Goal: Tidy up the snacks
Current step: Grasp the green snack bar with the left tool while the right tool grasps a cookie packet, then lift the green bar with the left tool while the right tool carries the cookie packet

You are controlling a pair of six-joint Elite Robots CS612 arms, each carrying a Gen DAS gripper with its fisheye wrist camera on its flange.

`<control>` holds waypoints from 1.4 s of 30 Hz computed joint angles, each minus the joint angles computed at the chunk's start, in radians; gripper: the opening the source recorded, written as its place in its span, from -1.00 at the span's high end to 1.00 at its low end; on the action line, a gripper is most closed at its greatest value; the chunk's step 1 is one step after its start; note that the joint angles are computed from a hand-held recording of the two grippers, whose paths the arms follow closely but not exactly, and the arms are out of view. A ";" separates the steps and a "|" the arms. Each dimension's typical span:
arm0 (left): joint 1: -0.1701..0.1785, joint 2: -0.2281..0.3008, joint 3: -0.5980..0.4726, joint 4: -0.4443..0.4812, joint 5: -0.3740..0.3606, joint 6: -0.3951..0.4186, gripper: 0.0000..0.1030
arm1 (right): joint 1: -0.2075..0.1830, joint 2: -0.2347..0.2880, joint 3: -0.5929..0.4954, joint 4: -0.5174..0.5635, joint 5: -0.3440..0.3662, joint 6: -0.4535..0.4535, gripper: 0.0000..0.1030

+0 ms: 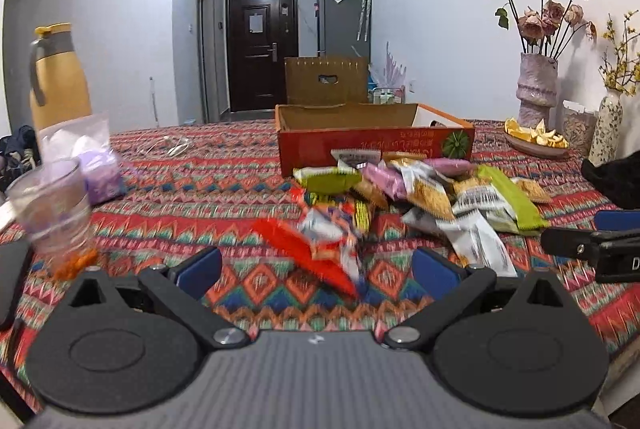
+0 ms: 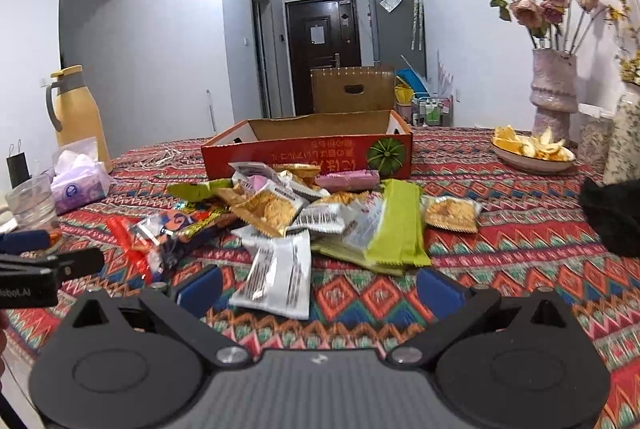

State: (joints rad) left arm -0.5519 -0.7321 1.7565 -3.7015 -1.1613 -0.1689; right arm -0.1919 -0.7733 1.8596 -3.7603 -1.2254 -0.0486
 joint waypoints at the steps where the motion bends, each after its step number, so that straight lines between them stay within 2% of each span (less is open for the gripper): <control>1: 0.006 0.005 -0.018 0.009 -0.010 0.004 -1.00 | -0.006 0.014 -0.018 -0.015 0.033 0.005 -1.00; 2: 0.012 0.009 -0.036 0.025 -0.019 0.003 -1.00 | -0.010 0.020 -0.036 0.007 0.064 -0.004 -1.00; 3: 0.019 0.012 -0.054 0.039 -0.032 0.002 -1.00 | -0.009 0.017 -0.048 0.051 0.065 -0.011 -1.00; 5: 0.036 0.020 -0.094 0.075 -0.070 -0.001 -0.98 | 0.002 0.009 -0.079 0.145 0.025 -0.005 -1.00; 7: 0.047 0.029 -0.134 0.116 -0.096 -0.003 -0.89 | 0.011 0.016 -0.115 0.187 -0.014 -0.001 -0.96; 10: 0.068 0.050 -0.215 0.218 -0.129 -0.004 -0.65 | 0.029 0.041 -0.179 0.229 -0.083 -0.037 -0.58; 11: 0.075 0.060 -0.250 0.260 -0.142 -0.009 -0.60 | 0.035 0.050 -0.204 0.254 -0.099 -0.051 -0.52; 16: 0.101 0.114 -0.400 0.446 -0.190 -0.045 -0.53 | 0.037 0.086 -0.297 0.358 -0.068 -0.034 -0.48; 19: 0.110 0.146 -0.477 0.554 -0.188 -0.080 -0.50 | 0.041 0.099 -0.332 0.418 -0.058 -0.040 -0.20; 21: 0.117 0.163 -0.516 0.610 -0.199 -0.092 -0.46 | 0.043 0.107 -0.346 0.433 -0.055 -0.051 -0.09; 22: 0.120 0.171 -0.533 0.636 -0.208 -0.098 -0.40 | 0.045 0.109 -0.348 0.434 -0.057 -0.065 0.03; 24: 0.126 0.182 -0.558 0.685 -0.234 -0.111 -0.23 | 0.046 0.111 -0.354 0.445 -0.062 -0.104 0.07; 25: 0.128 0.183 -0.563 0.702 -0.243 -0.121 0.03 | 0.046 0.111 -0.353 0.446 -0.061 -0.119 0.08; 26: 0.131 0.183 -0.566 0.719 -0.259 -0.123 0.17 | 0.046 0.110 -0.352 0.450 -0.058 -0.139 0.11; 27: 0.131 0.182 -0.566 0.732 -0.261 -0.125 0.18 | 0.044 0.108 -0.349 0.451 -0.052 -0.152 0.13; 33: 0.119 0.138 -0.484 0.649 -0.235 -0.137 0.21 | 0.027 0.087 -0.313 0.414 -0.004 -0.132 0.15; 37: 0.098 0.083 -0.379 0.543 -0.186 -0.147 0.21 | 0.011 0.057 -0.261 0.359 0.023 -0.124 0.15; 42: 0.069 0.010 -0.234 0.399 -0.159 -0.193 0.21 | -0.012 0.012 -0.182 0.278 0.058 -0.118 0.15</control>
State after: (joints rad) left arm -0.4827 -0.7221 1.5224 -3.3027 -1.3204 -0.3621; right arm -0.2042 -0.7618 1.6773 -3.4828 -1.1674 -0.1669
